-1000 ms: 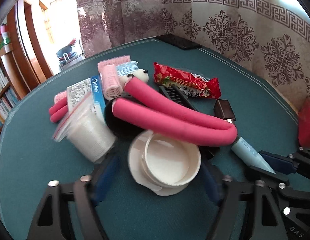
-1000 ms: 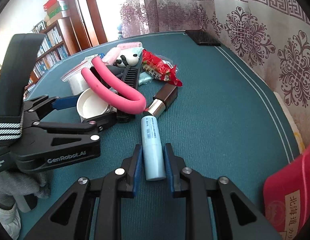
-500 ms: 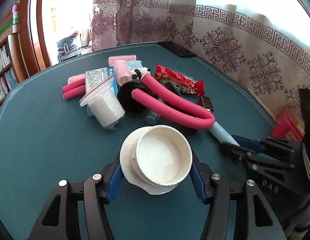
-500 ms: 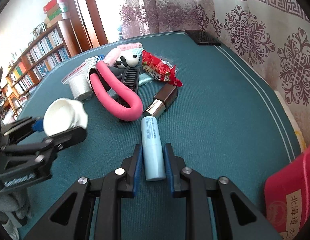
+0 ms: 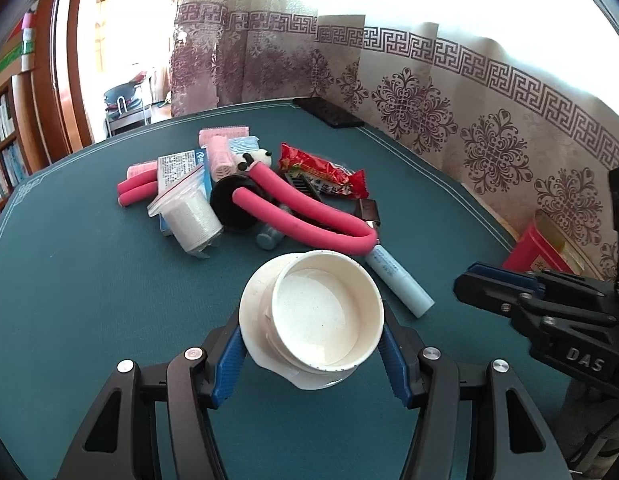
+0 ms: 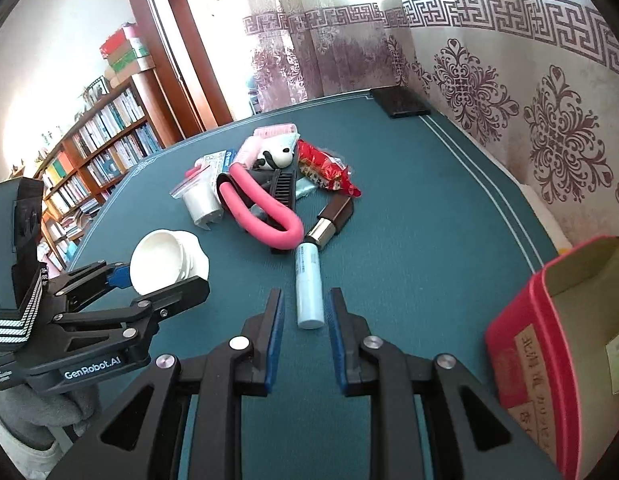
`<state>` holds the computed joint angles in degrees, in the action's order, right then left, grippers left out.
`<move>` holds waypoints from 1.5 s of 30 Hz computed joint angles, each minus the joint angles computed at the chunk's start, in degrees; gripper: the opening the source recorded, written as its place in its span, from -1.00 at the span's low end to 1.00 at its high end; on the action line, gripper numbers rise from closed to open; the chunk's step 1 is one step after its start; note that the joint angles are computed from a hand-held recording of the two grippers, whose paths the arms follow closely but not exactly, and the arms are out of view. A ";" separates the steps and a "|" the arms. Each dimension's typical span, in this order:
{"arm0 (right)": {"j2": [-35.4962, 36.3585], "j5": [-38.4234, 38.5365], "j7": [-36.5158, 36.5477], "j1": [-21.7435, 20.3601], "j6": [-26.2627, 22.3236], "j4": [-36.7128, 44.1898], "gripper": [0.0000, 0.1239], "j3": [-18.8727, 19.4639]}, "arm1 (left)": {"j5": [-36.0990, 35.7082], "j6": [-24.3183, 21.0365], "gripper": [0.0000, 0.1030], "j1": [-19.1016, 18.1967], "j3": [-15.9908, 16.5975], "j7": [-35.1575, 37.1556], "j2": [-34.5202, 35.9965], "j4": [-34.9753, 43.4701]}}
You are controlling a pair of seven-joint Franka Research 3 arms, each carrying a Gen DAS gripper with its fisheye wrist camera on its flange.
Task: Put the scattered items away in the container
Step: 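Carry the bowl and tube to the red box and release both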
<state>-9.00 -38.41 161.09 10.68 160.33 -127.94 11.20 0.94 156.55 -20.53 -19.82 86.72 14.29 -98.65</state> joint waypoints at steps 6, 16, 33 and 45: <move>4.87 6.00 -6.08 1.61 0.77 2.99 -0.61 -2.28 | 0.20 1.08 0.19 0.13 0.43 -1.35 -1.96 -2.68; 9.33 5.98 -9.17 6.81 -5.52 8.34 -0.66 -6.34 | -2.24 2.72 0.19 1.66 0.55 -1.24 -4.31 -5.91; -20.67 2.47 3.47 -6.94 -5.13 -11.67 -0.66 5.93 | -6.01 1.47 0.19 -1.16 -2.91 6.71 -1.24 0.80; -38.87 14.41 -0.42 -10.81 -17.02 -23.52 -0.66 9.16 | -5.07 -4.46 0.19 -6.90 -6.06 13.73 6.42 13.72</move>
